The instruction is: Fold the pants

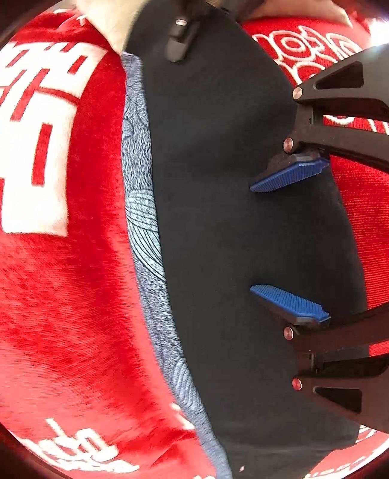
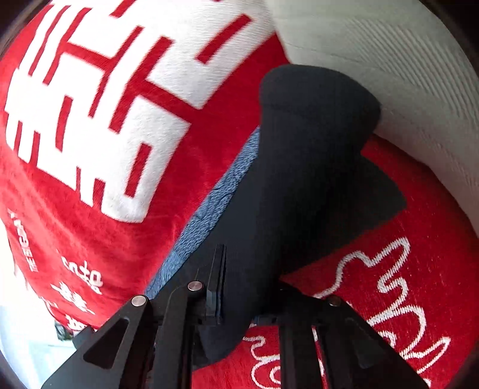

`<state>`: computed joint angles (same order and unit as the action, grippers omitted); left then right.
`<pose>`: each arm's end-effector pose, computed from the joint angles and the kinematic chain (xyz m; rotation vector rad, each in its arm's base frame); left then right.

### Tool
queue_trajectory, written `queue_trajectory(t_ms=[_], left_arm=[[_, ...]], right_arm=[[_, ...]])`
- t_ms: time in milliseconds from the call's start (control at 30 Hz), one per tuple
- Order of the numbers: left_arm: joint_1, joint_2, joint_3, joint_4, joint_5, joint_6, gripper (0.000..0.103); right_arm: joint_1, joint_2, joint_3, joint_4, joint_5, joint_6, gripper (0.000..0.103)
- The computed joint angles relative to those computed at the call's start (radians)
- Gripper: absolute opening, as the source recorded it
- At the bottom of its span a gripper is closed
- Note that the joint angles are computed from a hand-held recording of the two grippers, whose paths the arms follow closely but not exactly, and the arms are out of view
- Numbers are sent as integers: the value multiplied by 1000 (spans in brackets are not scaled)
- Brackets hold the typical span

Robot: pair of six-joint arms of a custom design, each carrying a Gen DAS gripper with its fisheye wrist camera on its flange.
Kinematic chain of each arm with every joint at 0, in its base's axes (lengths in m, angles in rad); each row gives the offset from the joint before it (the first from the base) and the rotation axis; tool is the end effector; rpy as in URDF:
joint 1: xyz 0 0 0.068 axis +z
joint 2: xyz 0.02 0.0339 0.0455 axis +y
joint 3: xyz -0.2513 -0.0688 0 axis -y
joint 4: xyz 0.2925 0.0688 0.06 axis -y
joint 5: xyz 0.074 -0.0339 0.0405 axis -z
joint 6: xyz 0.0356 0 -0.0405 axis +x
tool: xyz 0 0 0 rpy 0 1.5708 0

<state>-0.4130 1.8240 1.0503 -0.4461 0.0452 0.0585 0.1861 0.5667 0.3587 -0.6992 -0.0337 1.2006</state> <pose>0.3399 -0.1507 0.0924 0.6650 2.7201 -0.1499 0.1708 0.0334 0.1604 1.2435 2.2684 0.6031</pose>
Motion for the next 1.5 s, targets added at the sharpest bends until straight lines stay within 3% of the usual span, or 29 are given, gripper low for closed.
queue_trajectory(t_ms=[200, 433, 567, 700, 767, 933, 1100, 1167, 1233, 1300, 1400, 1500], left_arm=[[20, -44, -72, 73, 26, 46, 65], [43, -125, -169, 121, 82, 75, 65], [195, -158, -85, -103, 213, 125, 65], [428, -210, -17, -237, 255, 267, 68], [549, -154, 71, -301, 261, 347, 85], [722, 36, 283, -398, 241, 449, 86], [848, 194, 444, -462, 223, 487, 86], [871, 225, 477, -485, 227, 497, 86], [894, 225, 485, -509, 238, 524, 86], [876, 222, 492, -523, 246, 518, 86], [850, 224, 553, -608, 281, 527, 86], [810, 191, 559, -689, 341, 558, 86]], right_arm=[[170, 176, 182, -63, 146, -59, 14], [378, 483, 471, -134, 280, -193, 14], [462, 641, 620, -180, 333, -241, 14], [556, 842, 802, -247, 395, -272, 14], [606, 969, 906, -284, 422, -289, 14], [716, 1371, 1236, -400, 468, -341, 15], [793, 1739, 1554, -590, 501, -346, 29], [827, 1820, 1643, -673, 545, -338, 50], [858, 1859, 1711, -717, 568, -344, 55], [879, 1832, 1711, -683, 542, -369, 60], [882, 1712, 1611, -608, 478, -380, 60], [862, 1551, 1464, -547, 446, -293, 61]])
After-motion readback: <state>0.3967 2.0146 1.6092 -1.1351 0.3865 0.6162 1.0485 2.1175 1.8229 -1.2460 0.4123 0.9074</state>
